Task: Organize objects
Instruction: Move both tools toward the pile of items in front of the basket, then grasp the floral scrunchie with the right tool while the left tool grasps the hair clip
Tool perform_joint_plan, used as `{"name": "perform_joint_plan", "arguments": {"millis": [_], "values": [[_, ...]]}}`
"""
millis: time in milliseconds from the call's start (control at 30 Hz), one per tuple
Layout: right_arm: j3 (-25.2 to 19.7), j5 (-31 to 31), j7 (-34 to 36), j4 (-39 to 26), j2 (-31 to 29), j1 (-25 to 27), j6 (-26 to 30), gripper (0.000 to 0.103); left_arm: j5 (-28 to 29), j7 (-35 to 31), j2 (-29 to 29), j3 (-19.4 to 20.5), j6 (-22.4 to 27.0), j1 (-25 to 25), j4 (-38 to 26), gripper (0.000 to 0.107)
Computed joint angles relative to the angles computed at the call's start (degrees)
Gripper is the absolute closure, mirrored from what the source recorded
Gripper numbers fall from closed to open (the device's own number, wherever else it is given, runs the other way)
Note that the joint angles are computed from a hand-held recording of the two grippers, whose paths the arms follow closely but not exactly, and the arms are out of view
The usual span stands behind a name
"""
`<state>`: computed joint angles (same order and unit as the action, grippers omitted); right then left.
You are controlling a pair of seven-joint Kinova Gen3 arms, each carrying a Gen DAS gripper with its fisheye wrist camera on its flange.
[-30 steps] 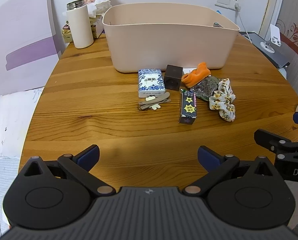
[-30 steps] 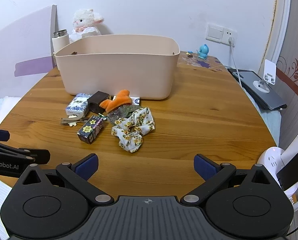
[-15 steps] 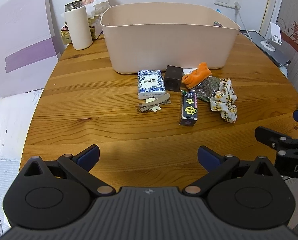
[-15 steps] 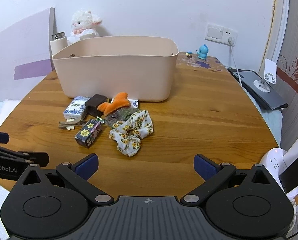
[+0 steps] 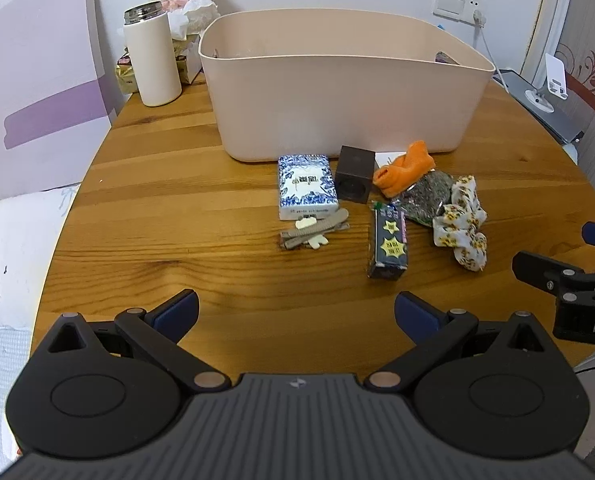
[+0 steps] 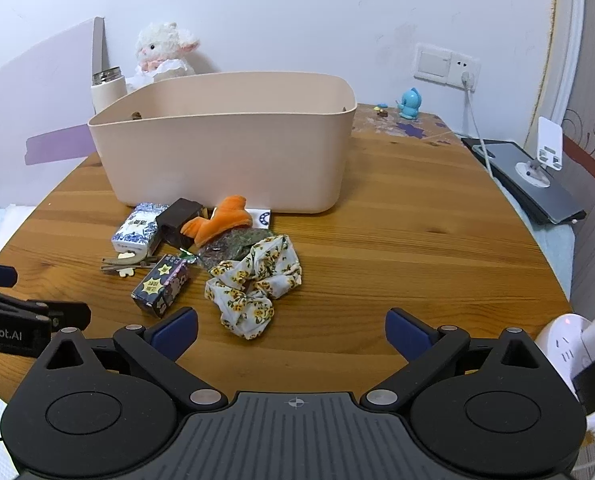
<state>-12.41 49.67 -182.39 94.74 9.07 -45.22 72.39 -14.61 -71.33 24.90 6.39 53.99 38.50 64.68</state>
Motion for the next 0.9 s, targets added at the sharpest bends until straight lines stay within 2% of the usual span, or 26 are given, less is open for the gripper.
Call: {"name": "perform_joint_plan", "arguments": {"millis": [433,567,700,833,900], "values": [[2.64,-3.85,9.35,-0.11,1.88,4.85,-9.39,0.012,0.03,-1.10,6.88,-2.12,-0.50,-0.37,-7.03,0.004],[3.50,-5.70,12.23,-0.91,3.17,5.62,-10.89,0.015,0.17,-2.29,8.57,-2.45,-2.16,-1.01,-7.86,0.004],[4.44,-7.66,14.03,-1.42,4.05,6.22,-12.49,0.026,2.16,-5.15,10.13,-1.67,-2.79,-2.39,-9.02,0.004],[5.23,-6.81,13.16,-1.06,4.29,5.58,-13.45,0.032,2.32,-7.19,10.77,-2.09,-4.48,-1.95,-8.57,0.005],[5.39,-6.26,12.63,-0.87,4.24,5.27,-13.69,0.041,2.96,-8.19,10.43,-1.75,-6.20,-2.24,-7.43,0.009]]}}
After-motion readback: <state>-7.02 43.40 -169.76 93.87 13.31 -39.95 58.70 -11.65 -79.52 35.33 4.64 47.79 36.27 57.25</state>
